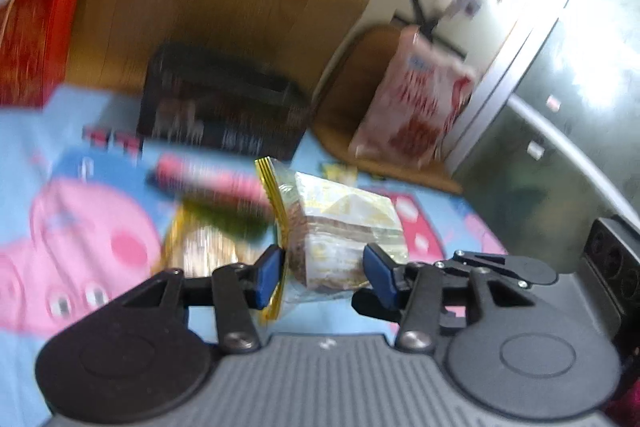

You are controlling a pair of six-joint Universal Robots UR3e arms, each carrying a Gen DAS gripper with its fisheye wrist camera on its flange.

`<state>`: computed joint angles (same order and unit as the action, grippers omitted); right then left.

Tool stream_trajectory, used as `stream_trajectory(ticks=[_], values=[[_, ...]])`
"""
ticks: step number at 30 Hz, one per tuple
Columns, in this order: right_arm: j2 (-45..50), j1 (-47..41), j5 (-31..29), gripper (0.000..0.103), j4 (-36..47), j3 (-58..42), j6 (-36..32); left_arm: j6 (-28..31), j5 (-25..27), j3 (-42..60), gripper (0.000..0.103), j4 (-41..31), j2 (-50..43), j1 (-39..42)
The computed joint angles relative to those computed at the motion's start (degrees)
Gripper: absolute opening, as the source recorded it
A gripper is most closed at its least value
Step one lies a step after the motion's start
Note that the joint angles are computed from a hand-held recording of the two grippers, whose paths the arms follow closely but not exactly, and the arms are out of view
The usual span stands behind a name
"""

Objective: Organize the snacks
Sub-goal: 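Grasp the clear snack bag with the left gripper, then lower the clear bag into the black tin box and open the left gripper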

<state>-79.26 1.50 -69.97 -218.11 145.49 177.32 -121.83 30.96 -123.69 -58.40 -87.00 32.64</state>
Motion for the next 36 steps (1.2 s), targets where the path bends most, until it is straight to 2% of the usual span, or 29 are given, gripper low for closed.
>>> stream_trajectory(ticks=[1, 4, 7, 9, 12, 14, 15, 17, 20, 22, 23, 24, 26, 27, 29, 32, 34, 36], values=[[-0.93, -0.77, 0.55, 0.031, 3.13, -3.01, -0.23, -3.10, -0.65, 2.14, 0.046, 2.98, -1.71, -1.26], [1.98, -3.04, 1.98, 0.031, 10.18, -14.74, -0.91, -18.86, -1.09, 13.52, 0.046, 19.68, -13.48, -7.14], [7.14, -5.57, 3.85, 0.031, 21.50, -29.58, 0.10, -32.83, 4.05, 31.00, 0.047, 28.98, -26.87, -14.26], [13.03, -6.26, 3.55, 0.031, 27.16, -39.82, 0.25, -40.95, 8.36, 43.00, 0.047, 32.59, -35.52, -18.15], [20.73, -6.16, 2.00, 0.034, 33.78, -51.65, 0.88, -46.04, 14.06, 61.00, 0.048, 27.78, -46.71, -22.24], [24.25, -5.51, -0.74, 0.038, 34.92, -55.66, 0.84, -47.84, 18.29, 68.18, 0.053, 26.63, -51.78, -24.10], [25.18, -5.04, -2.66, 0.048, 35.15, -56.35, 0.61, -48.18, 19.82, 68.95, 0.056, 27.00, -52.79, -24.57], [25.14, -6.18, -2.21, 0.050, 32.25, -53.96, 0.62, -47.20, 18.28, 69.22, 0.056, 25.93, -53.54, -23.65], [21.05, -10.20, 2.78, 0.050, 25.60, -44.57, 2.31, -46.23, 15.63, 59.13, 0.058, 35.68, -49.80, -20.50], [18.54, -12.61, 6.94, 0.049, 24.35, -39.91, 2.46, -46.79, 17.75, 54.78, 0.068, 42.75, -48.70, -18.94], [17.38, -13.61, 8.54, 0.050, 24.17, -37.51, 1.88, -47.91, 19.27, 54.75, 0.077, 44.16, -49.19, -18.32], [16.59, -14.41, 9.62, 0.049, 24.74, -35.86, 1.24, -48.88, 20.01, 56.70, 0.078, 42.29, -50.33, -17.76], [16.90, -14.34, 7.78, 0.049, 27.76, -36.38, 1.86, -50.40, 20.08, 63.70, 0.078, 33.93, -53.90, -17.26], [17.72, -13.67, 5.70, 0.049, 29.29, -38.28, 3.39, -51.64, 20.76, 67.56, 0.078, 30.29, -56.03, -17.51], [19.47, -14.55, 5.70, 0.050, 28.70, -39.75, 7.18, -53.02, 21.35, 72.34, 0.078, 26.53, -58.92, -17.88], [23.33, -15.60, 8.68, 0.052, 29.39, -44.96, 12.98, -52.87, 21.19, 74.89, 0.074, 24.95, -60.79, -18.60], [25.79, -16.39, 12.62, 0.054, 29.95, -47.73, 14.95, -52.56, 21.10, 75.79, 0.068, 23.04, -61.34, -19.86], [26.37, -14.71, 10.95, 0.062, 31.45, -50.07, 14.73, -53.06, 21.45, 71.42, 0.072, 25.95, -59.68, -20.45]])
